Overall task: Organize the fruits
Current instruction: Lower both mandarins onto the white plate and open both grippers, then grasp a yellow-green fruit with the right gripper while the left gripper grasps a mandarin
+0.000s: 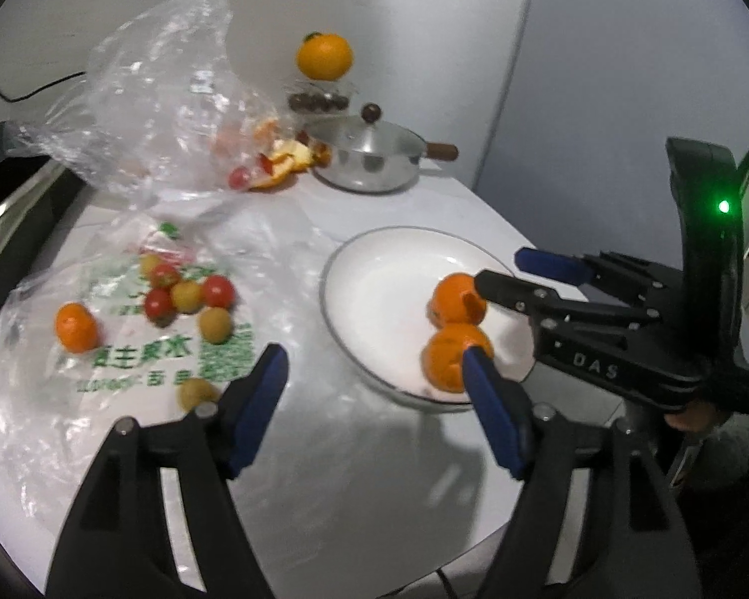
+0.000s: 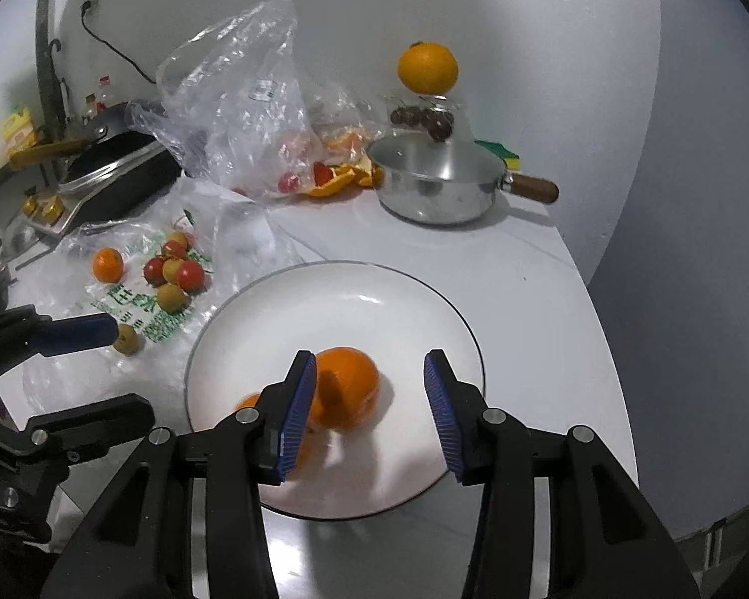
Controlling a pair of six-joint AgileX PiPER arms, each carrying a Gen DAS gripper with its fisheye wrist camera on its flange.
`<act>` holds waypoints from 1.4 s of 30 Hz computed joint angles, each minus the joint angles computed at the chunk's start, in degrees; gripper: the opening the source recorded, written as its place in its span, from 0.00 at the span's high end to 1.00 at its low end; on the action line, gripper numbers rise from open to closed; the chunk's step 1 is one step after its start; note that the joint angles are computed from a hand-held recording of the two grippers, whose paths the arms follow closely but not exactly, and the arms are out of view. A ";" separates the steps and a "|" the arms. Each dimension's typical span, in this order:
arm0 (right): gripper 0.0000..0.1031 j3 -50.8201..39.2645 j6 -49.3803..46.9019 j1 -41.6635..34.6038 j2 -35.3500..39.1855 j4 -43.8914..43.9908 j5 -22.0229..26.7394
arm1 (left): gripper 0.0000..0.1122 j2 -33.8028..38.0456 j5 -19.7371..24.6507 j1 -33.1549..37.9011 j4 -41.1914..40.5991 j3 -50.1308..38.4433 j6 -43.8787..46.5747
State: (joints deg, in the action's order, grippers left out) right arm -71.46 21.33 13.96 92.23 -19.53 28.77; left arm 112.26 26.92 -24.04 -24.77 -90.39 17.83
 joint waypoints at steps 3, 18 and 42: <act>0.54 -1.33 2.27 1.93 0.46 -2.31 1.26 | 0.35 -2.40 -1.88 1.67 -1.91 3.75 2.30; 0.54 -10.69 9.22 12.87 6.35 -9.39 7.75 | 0.35 -9.01 -6.63 12.45 -14.34 14.42 17.47; 0.54 -29.21 5.03 21.72 21.20 -5.39 15.62 | 0.35 -8.86 -5.45 23.82 -25.40 17.58 31.03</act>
State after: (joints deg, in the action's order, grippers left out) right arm -100.67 26.37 35.68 113.43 -24.92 44.40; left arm 103.40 21.47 -0.22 -50.17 -72.82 48.86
